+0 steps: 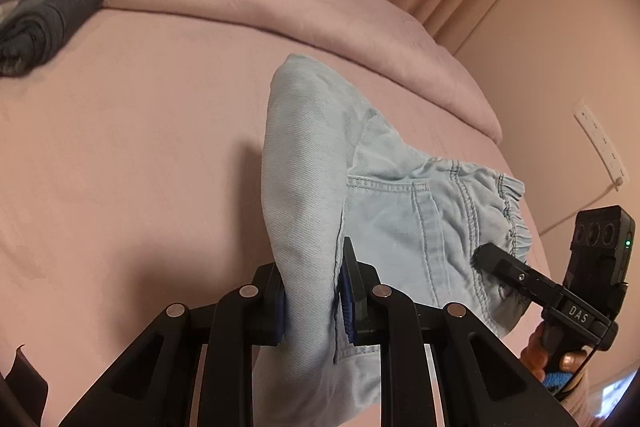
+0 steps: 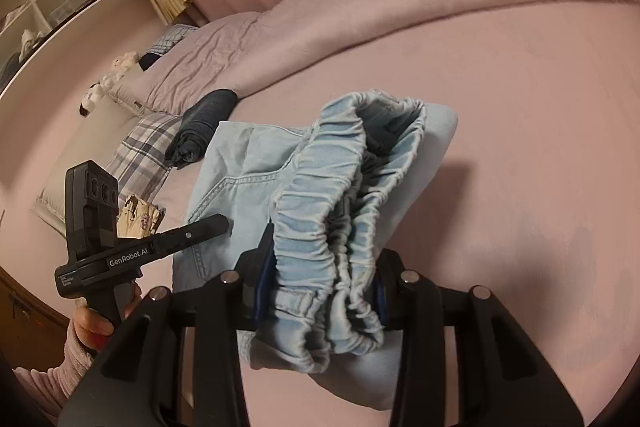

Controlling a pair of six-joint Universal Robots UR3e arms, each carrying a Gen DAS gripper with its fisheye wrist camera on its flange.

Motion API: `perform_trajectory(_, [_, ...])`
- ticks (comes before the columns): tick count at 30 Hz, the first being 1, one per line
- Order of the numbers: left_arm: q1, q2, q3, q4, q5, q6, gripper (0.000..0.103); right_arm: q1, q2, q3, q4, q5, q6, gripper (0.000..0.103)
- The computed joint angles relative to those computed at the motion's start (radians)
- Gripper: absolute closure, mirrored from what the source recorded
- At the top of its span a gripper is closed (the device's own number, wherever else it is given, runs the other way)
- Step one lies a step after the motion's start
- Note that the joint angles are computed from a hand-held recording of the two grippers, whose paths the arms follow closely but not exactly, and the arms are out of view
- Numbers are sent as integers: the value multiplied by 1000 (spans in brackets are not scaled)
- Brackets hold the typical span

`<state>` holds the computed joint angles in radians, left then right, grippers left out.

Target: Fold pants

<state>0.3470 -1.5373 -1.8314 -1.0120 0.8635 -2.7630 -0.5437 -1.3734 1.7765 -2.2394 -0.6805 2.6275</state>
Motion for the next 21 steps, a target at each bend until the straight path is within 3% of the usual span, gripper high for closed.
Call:
perform_trajectory(10, [-41, -277, 285, 105, 65, -136, 84, 196, 313, -382, -196, -76, 226, 64])
perform_trajectory(15, [-76, -353, 397, 106, 109, -192, 84, 269, 493, -639, -194, -130, 303, 64])
perform_trajectory(21, [-112, -449, 453, 134, 176, -227, 84, 329, 714, -991, -82, -210, 324, 63])
